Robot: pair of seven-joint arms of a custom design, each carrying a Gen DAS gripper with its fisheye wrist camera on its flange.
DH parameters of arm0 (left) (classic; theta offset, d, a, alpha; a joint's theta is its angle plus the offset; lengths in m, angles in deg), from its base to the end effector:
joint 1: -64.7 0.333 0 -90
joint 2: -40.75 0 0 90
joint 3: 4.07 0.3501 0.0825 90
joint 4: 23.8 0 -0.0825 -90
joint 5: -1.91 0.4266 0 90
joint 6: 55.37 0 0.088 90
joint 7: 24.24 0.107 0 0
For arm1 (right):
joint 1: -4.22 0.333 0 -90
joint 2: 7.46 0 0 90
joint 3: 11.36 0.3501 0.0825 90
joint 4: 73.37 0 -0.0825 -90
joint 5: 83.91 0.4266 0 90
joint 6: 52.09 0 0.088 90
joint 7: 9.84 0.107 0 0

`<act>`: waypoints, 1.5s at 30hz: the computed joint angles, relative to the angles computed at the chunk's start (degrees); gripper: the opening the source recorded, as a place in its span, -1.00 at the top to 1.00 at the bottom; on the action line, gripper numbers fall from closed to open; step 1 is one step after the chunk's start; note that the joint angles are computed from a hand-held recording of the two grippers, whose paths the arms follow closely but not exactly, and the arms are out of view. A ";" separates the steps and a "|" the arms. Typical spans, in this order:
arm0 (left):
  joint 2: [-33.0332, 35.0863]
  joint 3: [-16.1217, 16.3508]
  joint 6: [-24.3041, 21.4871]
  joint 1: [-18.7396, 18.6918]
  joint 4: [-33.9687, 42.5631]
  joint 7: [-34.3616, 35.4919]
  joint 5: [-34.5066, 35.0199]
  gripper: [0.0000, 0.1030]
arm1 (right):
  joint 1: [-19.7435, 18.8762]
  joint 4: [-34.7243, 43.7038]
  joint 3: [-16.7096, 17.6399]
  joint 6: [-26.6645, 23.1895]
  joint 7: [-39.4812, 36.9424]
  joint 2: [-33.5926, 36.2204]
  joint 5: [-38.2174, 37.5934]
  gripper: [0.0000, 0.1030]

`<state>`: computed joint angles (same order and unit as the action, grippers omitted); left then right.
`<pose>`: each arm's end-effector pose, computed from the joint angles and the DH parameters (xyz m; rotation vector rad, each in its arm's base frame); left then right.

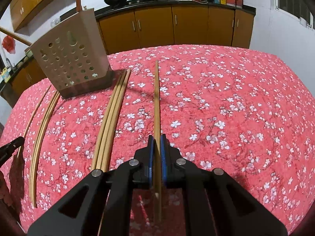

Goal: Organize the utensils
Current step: 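Raise the left tool's chopstick toward the holder while the right tool lifts its own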

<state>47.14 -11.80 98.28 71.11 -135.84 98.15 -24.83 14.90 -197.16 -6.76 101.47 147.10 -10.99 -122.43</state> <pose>0.6674 0.0018 0.5020 -1.6612 2.0894 -0.8230 0.5732 0.1775 0.4966 -1.4265 2.1047 -0.6667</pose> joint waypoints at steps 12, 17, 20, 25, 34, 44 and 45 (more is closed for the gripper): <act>-0.76 0.50 -1.15 0.35 -0.34 1.30 -2.26 0.82 | 0.23 0.14 0.05 -0.70 0.39 0.04 -0.64 0.84; -0.71 0.56 -1.39 0.33 -0.17 1.32 -2.52 0.82 | 0.23 0.15 0.02 -0.64 0.27 0.02 -0.52 0.83; -0.76 0.61 -1.36 0.26 -0.17 1.25 -2.37 0.82 | 0.25 0.25 0.05 -0.96 0.15 -0.01 -0.58 0.83; -2.00 0.75 -0.79 -0.06 -1.76 2.14 -1.60 0.82 | 0.44 -0.09 0.24 -1.33 0.23 -0.34 -0.93 0.83; -2.18 1.23 -0.03 -0.83 -2.27 1.51 0.13 0.82 | 0.21 -0.66 0.56 -1.01 0.71 -0.73 -0.98 0.84; -1.80 1.05 -0.47 -0.59 -1.78 2.30 -0.96 0.84 | -0.16 -1.30 0.48 0.56 0.80 -1.01 -0.03 0.84; -1.71 1.05 -0.58 -0.49 -1.65 2.67 -1.21 0.84 | -0.27 -1.51 0.42 1.11 0.75 -1.10 0.17 0.85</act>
<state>45.43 -10.75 97.70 70.62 -137.48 100.83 -26.03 14.62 -198.67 -6.34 102.59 147.85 -12.09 -122.27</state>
